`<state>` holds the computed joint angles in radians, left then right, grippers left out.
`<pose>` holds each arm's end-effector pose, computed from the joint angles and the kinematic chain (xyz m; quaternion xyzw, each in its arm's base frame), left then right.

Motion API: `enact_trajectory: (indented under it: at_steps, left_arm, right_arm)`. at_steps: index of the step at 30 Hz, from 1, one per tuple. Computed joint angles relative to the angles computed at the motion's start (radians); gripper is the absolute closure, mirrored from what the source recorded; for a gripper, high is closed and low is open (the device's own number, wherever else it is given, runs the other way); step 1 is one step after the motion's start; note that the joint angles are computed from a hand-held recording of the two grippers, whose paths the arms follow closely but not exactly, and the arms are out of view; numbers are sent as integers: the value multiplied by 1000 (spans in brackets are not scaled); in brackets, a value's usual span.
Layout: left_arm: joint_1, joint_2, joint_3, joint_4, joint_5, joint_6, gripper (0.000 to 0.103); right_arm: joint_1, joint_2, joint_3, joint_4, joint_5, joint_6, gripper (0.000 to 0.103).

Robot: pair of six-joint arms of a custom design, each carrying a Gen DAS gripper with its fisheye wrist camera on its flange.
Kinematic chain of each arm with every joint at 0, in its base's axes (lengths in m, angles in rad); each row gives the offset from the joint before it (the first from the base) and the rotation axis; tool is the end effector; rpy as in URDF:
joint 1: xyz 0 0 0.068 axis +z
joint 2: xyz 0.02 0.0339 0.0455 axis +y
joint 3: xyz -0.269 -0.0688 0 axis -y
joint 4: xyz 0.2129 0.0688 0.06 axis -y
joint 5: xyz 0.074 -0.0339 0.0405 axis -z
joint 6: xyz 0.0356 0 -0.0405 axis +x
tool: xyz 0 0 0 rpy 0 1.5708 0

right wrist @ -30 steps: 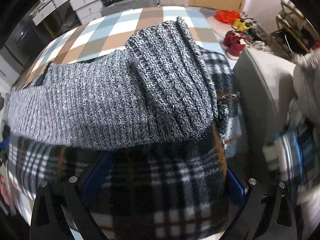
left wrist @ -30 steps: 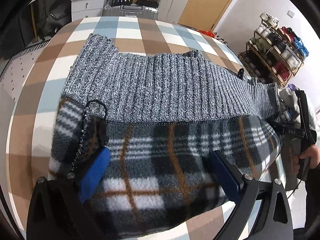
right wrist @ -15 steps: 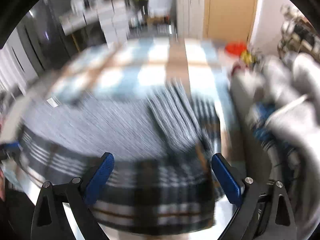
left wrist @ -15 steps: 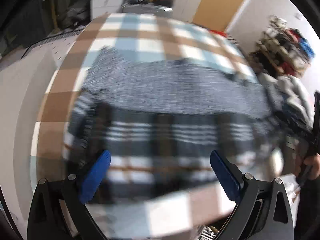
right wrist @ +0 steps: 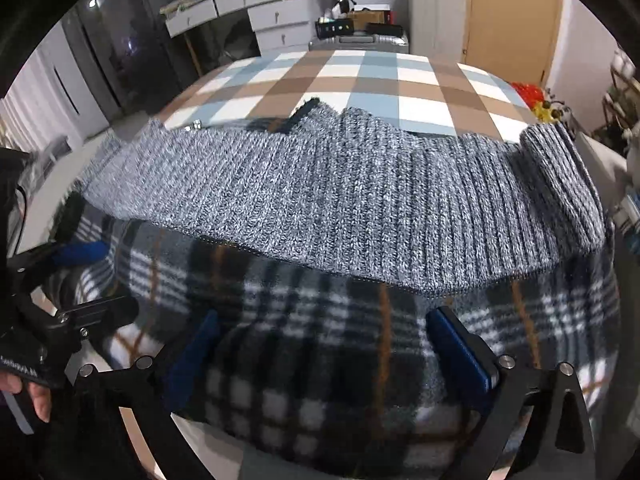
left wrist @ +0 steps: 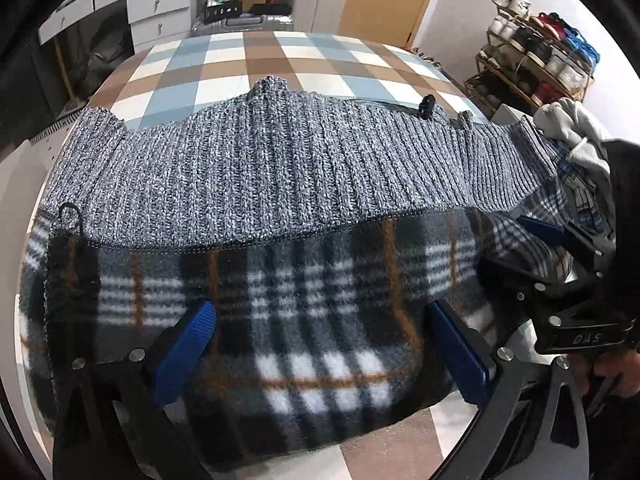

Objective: Fold large clothes

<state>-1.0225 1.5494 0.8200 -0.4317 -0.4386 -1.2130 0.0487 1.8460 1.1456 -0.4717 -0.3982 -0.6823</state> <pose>0.1460 -0.2100 0.1879 -0.1349 0.9471 -0.0853 0.2784 0.3349 0.0301 0.1826 -0.3800 0.8834 0.1237 0.2449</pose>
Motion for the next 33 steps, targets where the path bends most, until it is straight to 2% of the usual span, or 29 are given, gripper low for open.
enact_trajectory:
  at_steps: [2, 6, 7, 10, 12, 13, 18, 22, 23, 27, 29, 33]
  left_arm:
    - [15, -3, -6, 15, 8, 9, 1]
    - [-31, 4, 1, -4, -44, -27, 1]
    - [-68, 13, 24, -45, -67, -66, 1]
    - [-86, 30, 46, -76, -92, -81, 1]
    - [-84, 25, 39, -69, -91, -80, 1]
    - [-81, 20, 32, -60, -90, -78, 1]
    - [-96, 16, 25, -57, -99, -86, 1]
    - [-100, 8, 19, -52, -94, -87, 1]
    - [-101, 10, 23, -56, -94, -86, 1]
    - [-118, 34, 52, -92, -117, -109, 1]
    - [-125, 41, 65, -109, -120, -114, 1]
    - [-127, 30, 57, -103, -114, -116, 1]
  right_arm:
    - [16, -10, -32, 43, 10, 17, 0]
    - [-31, -31, -64, 53, -91, 11, 0]
    - [-43, -38, -49, 27, -105, 19, 1]
    - [-86, -82, -28, 22, -226, 125, 0]
    - [-71, -61, 47, -46, -260, 165, 0]
    - [-41, -38, 105, -98, -242, 170, 0]
    - [116, 48, 252, -182, -104, 204, 2]
    - [267, 139, 299, -152, 195, 191, 2]
    - [276, 164, 309, -159, 216, 185, 0]
    - [268, 196, 314, -152, 210, 173, 0]
    - [247, 199, 355, -216, 184, 136, 2]
    - [141, 191, 453, -368, 59, 70, 4]
